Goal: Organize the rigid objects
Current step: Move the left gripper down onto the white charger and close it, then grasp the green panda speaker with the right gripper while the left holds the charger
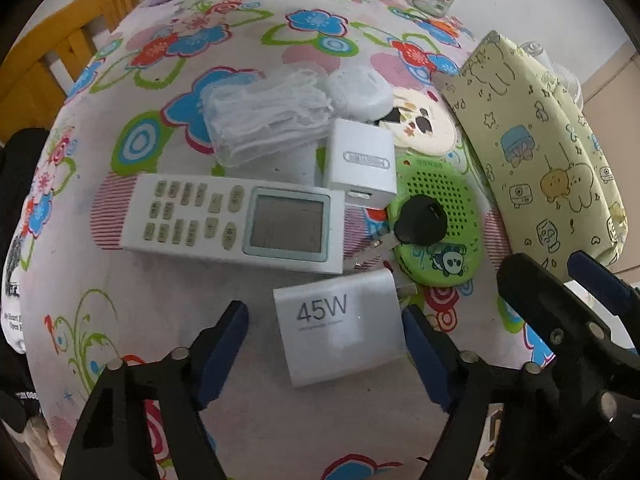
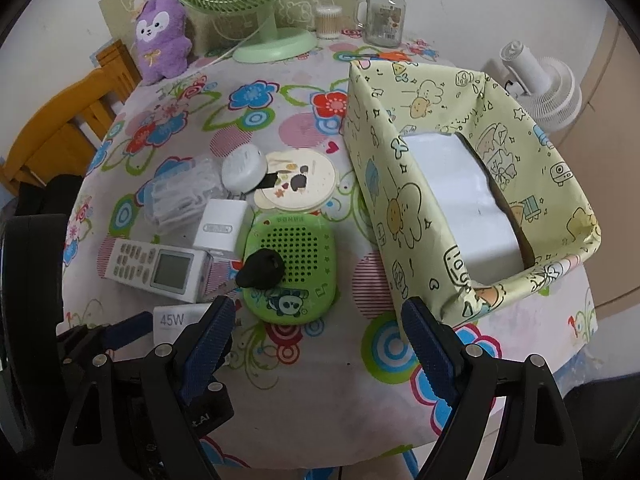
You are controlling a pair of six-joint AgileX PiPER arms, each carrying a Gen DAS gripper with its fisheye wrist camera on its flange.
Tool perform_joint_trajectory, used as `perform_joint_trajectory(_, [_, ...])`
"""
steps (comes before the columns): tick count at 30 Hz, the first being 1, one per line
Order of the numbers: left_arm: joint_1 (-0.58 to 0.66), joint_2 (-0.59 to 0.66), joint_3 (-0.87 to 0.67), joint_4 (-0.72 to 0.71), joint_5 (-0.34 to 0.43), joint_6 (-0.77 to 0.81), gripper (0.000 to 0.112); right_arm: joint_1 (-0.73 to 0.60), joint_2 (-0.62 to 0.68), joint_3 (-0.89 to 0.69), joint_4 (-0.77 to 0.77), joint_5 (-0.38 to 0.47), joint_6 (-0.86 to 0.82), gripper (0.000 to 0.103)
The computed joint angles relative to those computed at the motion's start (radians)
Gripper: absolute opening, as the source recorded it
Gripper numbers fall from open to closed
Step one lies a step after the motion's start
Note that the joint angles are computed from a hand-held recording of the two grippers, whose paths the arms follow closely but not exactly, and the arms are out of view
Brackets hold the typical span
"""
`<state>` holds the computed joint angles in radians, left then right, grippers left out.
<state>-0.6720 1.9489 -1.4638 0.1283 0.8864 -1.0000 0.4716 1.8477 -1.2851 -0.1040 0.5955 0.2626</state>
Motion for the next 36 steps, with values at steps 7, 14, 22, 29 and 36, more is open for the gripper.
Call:
perform_joint_trajectory(7, [-0.011,0.005,0.001,0.023,-0.033,0.011,0.065,-0.003,0.014,0.003,-0.004,0.002,0.025,0.088])
perform_joint_trajectory(14, [0.001,-0.021,0.027,0.009,-0.021,0.069,0.062,0.015,0.041,-0.015,-0.007,0.007,0.031,0.088])
perform_joint_trajectory(22, [0.028,-0.084,0.102,0.018,0.001,0.078,0.06,0.042,0.114,-0.066,-0.045,0.008,0.049,0.088])
perform_joint_trajectory(29, [0.047,-0.081,0.092,0.015,0.025,0.103,0.06,0.053,0.196,-0.135,-0.065,0.028,0.082,0.088])
perform_joint_trajectory(36, [0.053,-0.081,0.095,0.007,0.022,0.12,0.06,0.058,0.25,-0.193,-0.05,0.069,0.091,0.088])
